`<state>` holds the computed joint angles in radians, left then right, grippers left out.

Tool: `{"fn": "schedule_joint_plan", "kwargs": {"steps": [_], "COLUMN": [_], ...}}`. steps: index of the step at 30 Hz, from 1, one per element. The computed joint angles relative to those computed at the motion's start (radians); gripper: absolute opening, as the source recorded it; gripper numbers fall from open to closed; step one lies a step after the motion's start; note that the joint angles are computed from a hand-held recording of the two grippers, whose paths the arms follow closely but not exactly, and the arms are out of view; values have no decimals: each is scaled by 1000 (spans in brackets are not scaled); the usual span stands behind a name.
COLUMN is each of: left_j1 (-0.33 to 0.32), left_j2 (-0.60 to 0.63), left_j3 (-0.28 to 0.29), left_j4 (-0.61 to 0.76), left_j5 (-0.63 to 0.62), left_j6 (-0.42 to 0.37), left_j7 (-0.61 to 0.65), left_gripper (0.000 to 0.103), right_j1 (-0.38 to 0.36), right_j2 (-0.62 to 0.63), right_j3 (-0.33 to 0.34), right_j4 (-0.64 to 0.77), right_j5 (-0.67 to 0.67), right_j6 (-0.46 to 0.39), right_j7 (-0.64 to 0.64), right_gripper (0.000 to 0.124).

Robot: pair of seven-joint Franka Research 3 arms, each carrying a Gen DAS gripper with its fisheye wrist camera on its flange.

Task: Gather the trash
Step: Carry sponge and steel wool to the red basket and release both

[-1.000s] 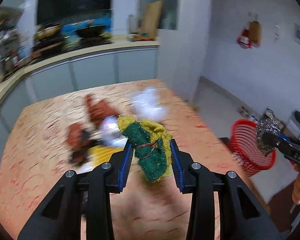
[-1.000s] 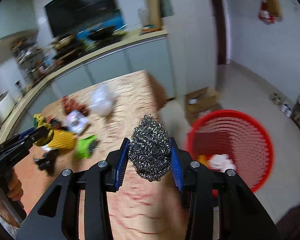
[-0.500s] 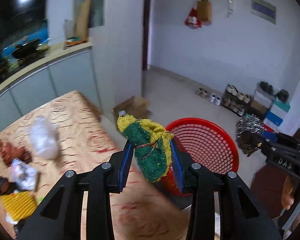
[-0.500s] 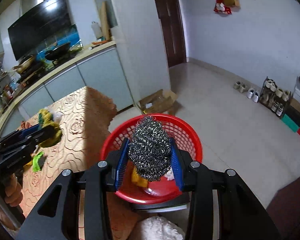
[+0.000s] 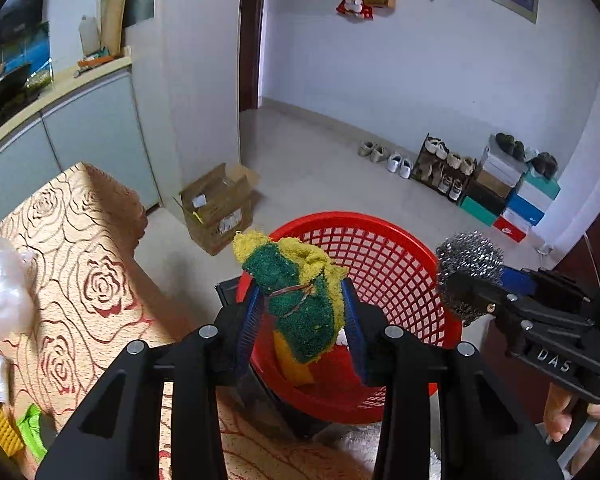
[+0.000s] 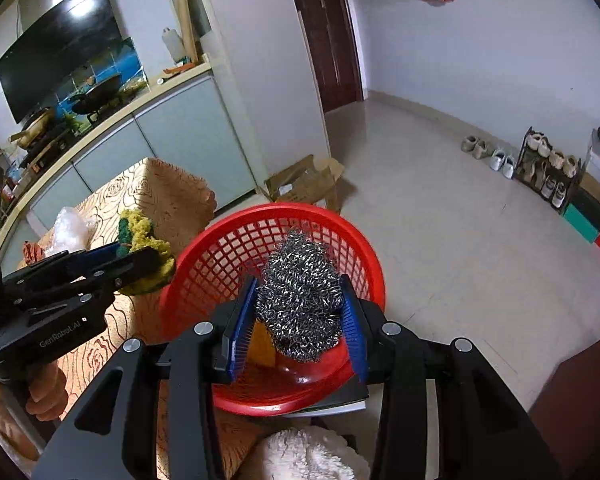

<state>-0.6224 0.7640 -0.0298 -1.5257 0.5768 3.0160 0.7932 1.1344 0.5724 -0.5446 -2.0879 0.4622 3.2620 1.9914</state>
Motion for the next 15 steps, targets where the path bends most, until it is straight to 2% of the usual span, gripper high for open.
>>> {"fn": "schedule_joint_plan", "kwargs": {"steps": [4, 8, 11, 15], "left_j1": [37, 44, 34, 30], "left_j2": [17, 19, 14, 8], "left_j3": [-47, -56, -41, -38], "left_j4": [17, 15, 7, -3], "left_j5": [-33, -56, -60, -61], "left_j6": [-12, -5, 2, 10], "left_j7": [35, 49, 44, 46], "left_gripper": [42, 48, 55, 59], "right_j1": [-88, -110, -112, -128], "right_j2": [-5, -7, -9, -11], "right_j3": [90, 114, 119, 137], "right_j4": [15, 19, 17, 17], "right_j5": [-8, -10, -10, -5], "right_j6": [3, 3, 6, 15], "right_j7": [-9, -9, -8, -14], "right_gripper": [44, 46, 48, 51]}}
